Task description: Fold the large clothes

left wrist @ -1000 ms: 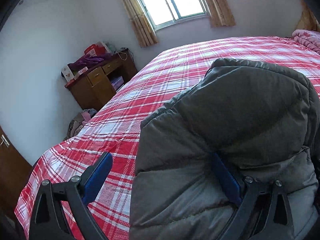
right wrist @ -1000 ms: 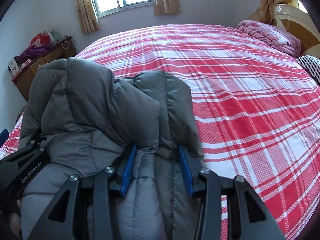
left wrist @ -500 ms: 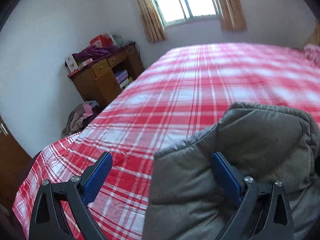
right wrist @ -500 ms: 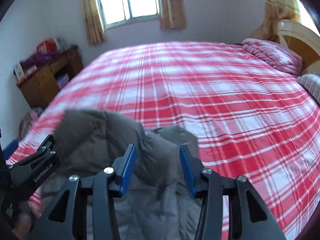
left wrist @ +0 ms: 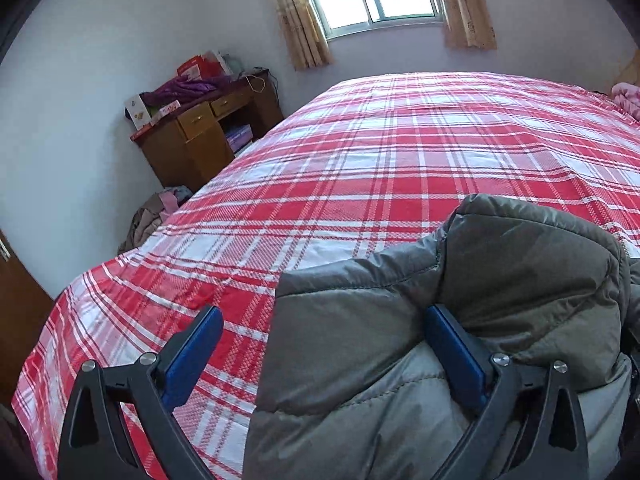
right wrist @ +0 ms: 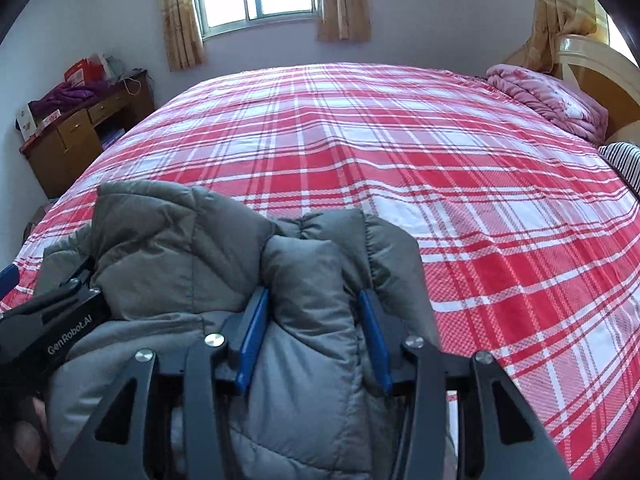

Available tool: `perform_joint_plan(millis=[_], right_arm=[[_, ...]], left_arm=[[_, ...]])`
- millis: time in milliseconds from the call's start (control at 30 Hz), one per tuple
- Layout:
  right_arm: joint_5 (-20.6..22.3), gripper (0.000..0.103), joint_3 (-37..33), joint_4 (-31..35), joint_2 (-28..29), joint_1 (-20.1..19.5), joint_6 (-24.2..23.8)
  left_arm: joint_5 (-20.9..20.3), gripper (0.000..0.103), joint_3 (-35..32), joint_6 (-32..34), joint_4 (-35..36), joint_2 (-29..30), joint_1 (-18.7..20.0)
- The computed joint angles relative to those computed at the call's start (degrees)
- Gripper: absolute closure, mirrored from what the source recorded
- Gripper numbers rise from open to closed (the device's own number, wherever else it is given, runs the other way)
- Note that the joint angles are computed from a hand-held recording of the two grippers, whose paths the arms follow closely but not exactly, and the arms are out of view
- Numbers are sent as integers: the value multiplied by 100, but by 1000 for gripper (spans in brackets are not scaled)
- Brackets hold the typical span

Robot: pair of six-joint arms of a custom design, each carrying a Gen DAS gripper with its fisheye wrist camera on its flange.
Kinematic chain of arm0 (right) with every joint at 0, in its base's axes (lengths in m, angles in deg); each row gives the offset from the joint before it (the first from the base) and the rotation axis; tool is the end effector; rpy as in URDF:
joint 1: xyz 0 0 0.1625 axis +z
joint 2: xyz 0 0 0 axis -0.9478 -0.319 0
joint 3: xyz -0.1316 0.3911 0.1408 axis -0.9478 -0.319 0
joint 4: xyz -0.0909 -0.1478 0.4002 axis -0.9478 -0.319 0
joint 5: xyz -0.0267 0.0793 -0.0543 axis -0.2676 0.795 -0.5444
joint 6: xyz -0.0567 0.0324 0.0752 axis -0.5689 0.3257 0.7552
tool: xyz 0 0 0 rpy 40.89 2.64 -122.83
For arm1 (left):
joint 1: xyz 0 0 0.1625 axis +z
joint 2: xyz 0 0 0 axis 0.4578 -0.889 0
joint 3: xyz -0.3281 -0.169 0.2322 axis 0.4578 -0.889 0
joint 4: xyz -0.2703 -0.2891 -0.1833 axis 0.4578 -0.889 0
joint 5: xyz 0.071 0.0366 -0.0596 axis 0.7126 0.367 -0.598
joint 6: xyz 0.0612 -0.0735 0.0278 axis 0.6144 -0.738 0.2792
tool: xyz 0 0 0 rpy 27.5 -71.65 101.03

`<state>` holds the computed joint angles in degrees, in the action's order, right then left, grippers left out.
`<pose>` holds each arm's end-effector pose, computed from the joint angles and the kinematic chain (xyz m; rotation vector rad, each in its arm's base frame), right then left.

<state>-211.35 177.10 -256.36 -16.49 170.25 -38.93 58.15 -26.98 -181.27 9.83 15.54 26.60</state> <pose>0.1547 -0.6712 0.1380 -0.3250 -1.9630 1.1496 -0.2884 -0.7541 0.0719 0.8407 2.0127 -0.8156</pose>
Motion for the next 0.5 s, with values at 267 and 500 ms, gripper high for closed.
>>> perform_joint_plan(millis=[267, 500], right_arm=[[-12, 54, 5, 200, 3, -46, 144], [-172, 54, -84, 307, 65, -36, 130]], left_arm=[[-26, 1, -9, 8, -4, 44, 10], [-105, 1, -65, 99, 7, 115, -6]])
